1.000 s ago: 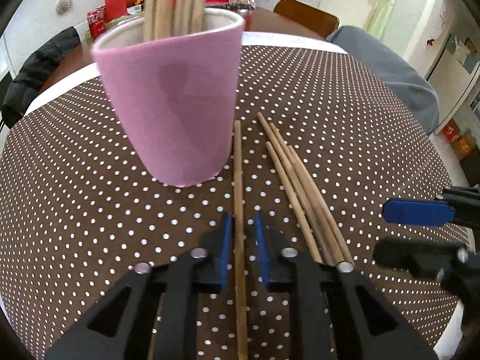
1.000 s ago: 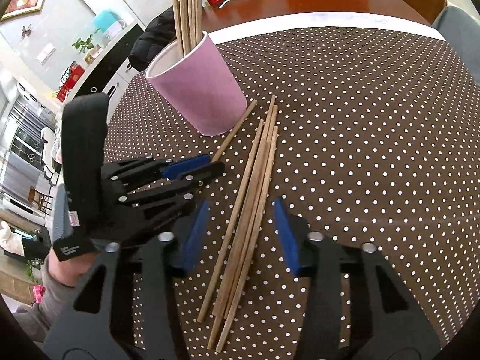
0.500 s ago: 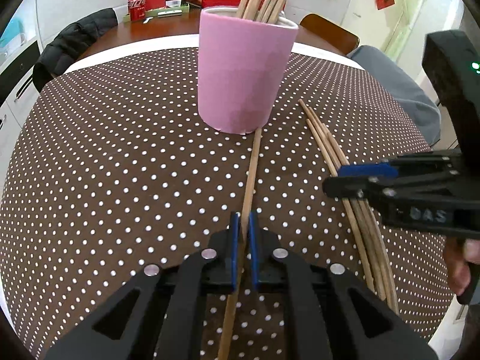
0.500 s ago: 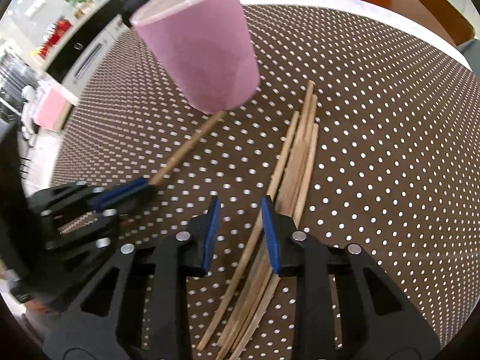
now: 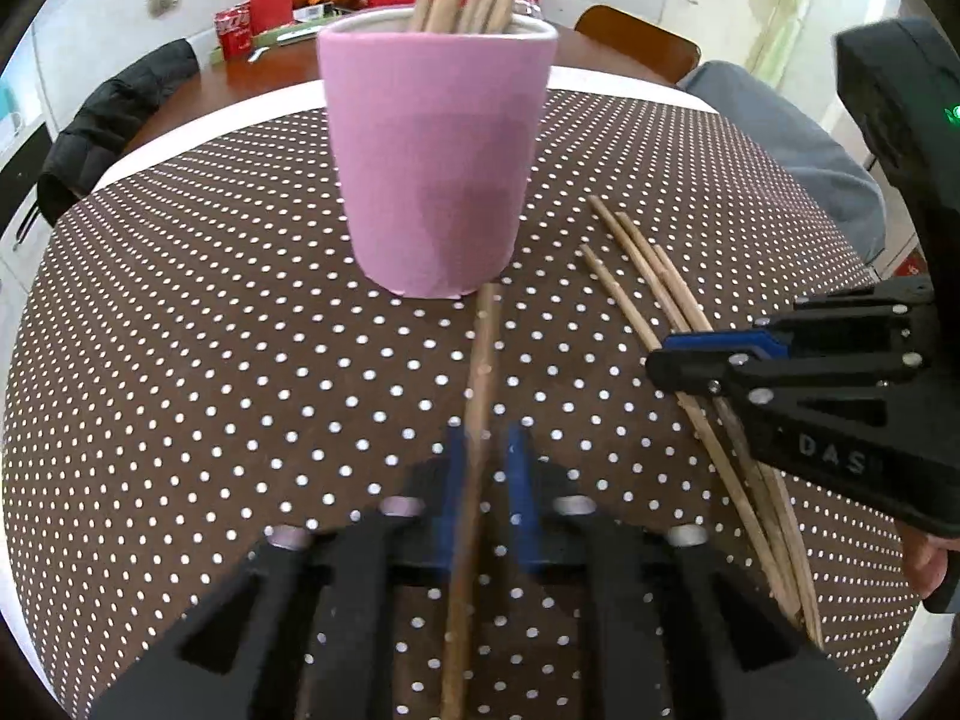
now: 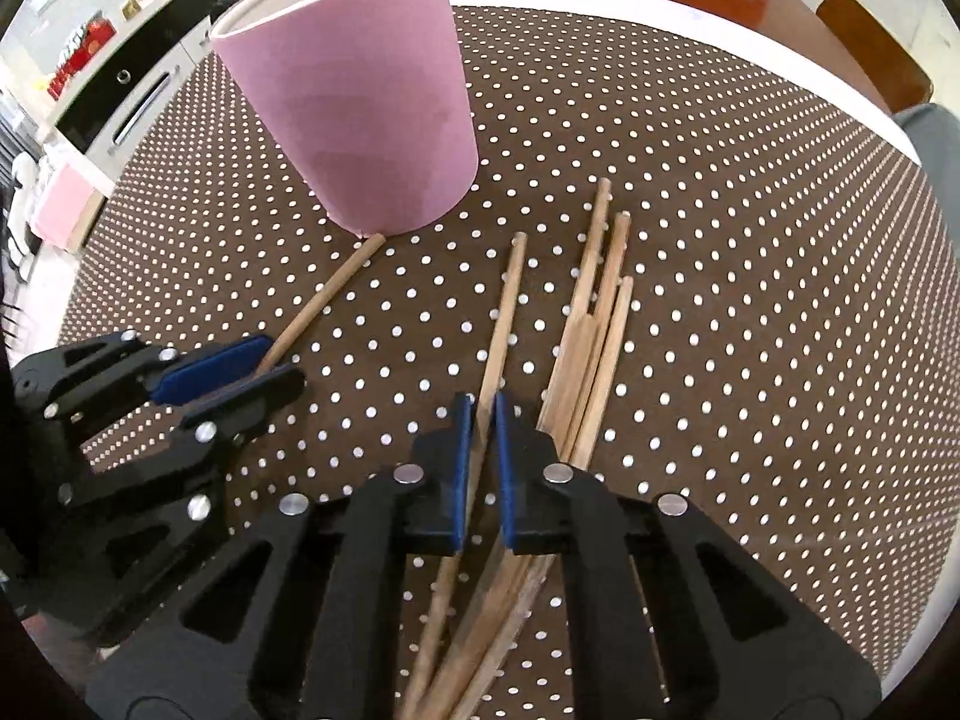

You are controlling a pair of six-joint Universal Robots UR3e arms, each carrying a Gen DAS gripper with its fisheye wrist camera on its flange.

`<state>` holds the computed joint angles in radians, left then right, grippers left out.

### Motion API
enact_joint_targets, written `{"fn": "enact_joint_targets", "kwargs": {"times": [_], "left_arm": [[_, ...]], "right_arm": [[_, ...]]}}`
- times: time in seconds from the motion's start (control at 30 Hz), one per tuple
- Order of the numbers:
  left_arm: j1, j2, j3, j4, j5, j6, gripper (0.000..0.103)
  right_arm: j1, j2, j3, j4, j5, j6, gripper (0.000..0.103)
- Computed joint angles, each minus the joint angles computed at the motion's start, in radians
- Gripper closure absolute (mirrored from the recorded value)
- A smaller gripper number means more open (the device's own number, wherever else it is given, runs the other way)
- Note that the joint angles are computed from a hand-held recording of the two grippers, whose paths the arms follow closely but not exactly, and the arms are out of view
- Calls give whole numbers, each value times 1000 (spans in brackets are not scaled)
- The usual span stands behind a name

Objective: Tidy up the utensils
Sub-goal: 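Lift both chopsticks upright and carry them over the pink cup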

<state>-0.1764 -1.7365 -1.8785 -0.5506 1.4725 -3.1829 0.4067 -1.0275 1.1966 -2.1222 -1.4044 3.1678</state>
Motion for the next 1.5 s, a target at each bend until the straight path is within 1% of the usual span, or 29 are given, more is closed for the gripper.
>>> {"fn": "enact_joint_targets", "kwargs": {"times": [0.03, 0.07, 0.1, 0.2, 0.27, 0.3, 0.47, 0.53, 0.6, 0.73, 0.8, 0.87, 0.97, 1.03, 1.1, 1.13, 1.27, 1.4, 1.5], "left_arm": [[15, 14, -18, 5, -41, 8, 97], [15, 22, -30, 13, -42, 10, 97], [11, 36, -51, 30, -33, 8, 97], [38, 120, -153, 88, -90, 3, 98], [52, 195, -226, 133, -109, -3, 97], [63, 232, -263, 153, -124, -8, 98], [114, 421, -344, 193, -183, -41, 98], [131, 485, -352, 203, -195, -53, 98], [124, 506, -333, 243, -184, -78, 98], [148, 517, -279, 330, -174, -109, 98], [143, 479, -228, 372, -159, -123, 98], [131, 438, -174, 413, -128, -123, 98], [74, 351, -47, 432, -52, -111, 97], [47, 269, 54, 438, -20, -98, 97], [48, 222, 146, 412, -16, -85, 97], [46, 154, 228, 404, -14, -85, 97], [59, 34, 371, 434, -28, -91, 97], [62, -57, 450, 485, -21, -106, 97], [64, -121, 508, 513, -12, -127, 97]], "right_arm": [[-18, -52, 92, -56, 29, -2, 96], [-33, -94, 166, -109, 54, -6, 97], [-41, -121, 207, -135, 68, -6, 97], [-76, -231, 362, -242, 122, -7, 97], [-104, -308, 451, -300, 163, -2, 97], [-133, -358, 508, -321, 188, -18, 97], [-182, -529, 638, -441, 267, -16, 97], [-199, -571, 658, -480, 300, -11, 97], [-208, -597, 662, -520, 314, -4, 97], [-204, -572, 559, -544, 325, 14, 97], [-190, -524, 476, -570, 315, 33, 97], [-182, -507, 431, -565, 308, 42, 97], [-133, -396, 272, -604, 256, 74, 97], [-98, -309, 156, -625, 211, 88, 97], [-67, -243, 53, -630, 159, 92, 97], [-58, -196, -28, -617, 140, 97, 97], [-33, -69, -226, -622, 79, 106, 97], [-26, 50, -394, -625, 39, 127, 97], [-24, 107, -445, -645, 19, 141, 97]]}}
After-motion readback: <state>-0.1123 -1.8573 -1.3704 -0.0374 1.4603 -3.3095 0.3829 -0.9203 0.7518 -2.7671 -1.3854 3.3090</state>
